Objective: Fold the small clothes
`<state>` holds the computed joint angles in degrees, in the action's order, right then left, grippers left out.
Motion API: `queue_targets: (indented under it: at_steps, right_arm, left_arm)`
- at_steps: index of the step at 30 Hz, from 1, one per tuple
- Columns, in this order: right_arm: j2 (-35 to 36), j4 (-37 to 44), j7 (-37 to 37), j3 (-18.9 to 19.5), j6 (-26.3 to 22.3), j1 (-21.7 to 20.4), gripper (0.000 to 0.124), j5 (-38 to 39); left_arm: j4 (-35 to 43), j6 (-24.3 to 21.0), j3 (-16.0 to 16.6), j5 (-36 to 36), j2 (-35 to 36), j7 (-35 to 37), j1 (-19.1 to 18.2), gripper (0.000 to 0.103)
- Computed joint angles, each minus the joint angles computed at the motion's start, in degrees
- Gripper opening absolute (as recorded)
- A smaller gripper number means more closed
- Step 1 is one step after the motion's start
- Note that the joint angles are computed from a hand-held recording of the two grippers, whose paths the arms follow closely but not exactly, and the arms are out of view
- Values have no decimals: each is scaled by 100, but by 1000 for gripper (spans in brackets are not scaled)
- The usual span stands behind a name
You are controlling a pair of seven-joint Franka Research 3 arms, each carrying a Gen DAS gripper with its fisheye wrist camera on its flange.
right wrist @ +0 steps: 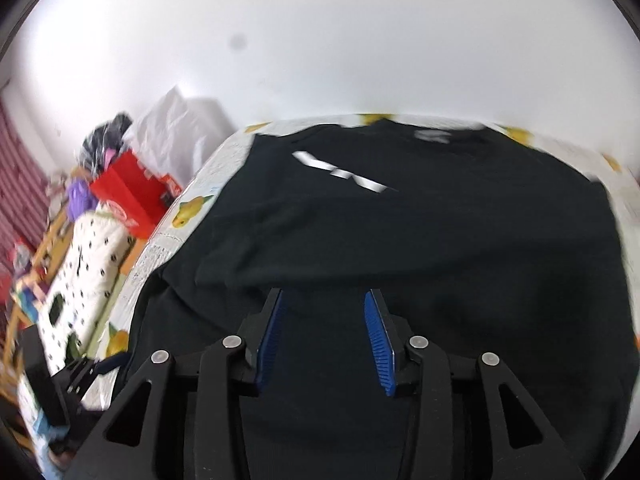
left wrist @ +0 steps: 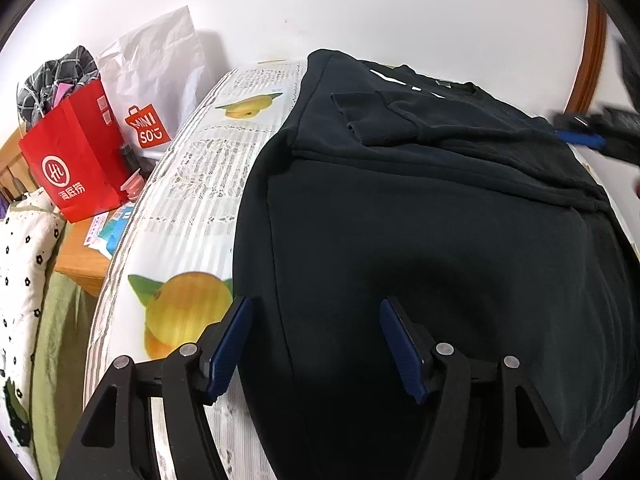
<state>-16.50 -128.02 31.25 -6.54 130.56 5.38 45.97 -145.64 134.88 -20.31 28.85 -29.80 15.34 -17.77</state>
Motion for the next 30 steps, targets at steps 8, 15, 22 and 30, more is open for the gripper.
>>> queue_targets:
  at_steps: [8, 15, 22, 30]
  right_arm:
    - [-341, -445, -61, -633, 335, -829, 46, -491]
    - [-514, -985, -316, -834, 1301, -1407, 46, -582]
    - [-598, -1443, -811, -1172, 1873, -1620, 46, -654]
    - [-707, -1748, -1254, -1396, 1207, -1856, 46, -450]
  left_arm:
    - [136, -284, -59, -157, 6, -68, -158, 62]
    - [-53, -257, 9, -430, -283, -67, -334, 62]
    - [-587, -125, 33, -804, -880, -158, -553, 61]
    - [-840, -137, -190, -848, -1200, -390, -707, 39]
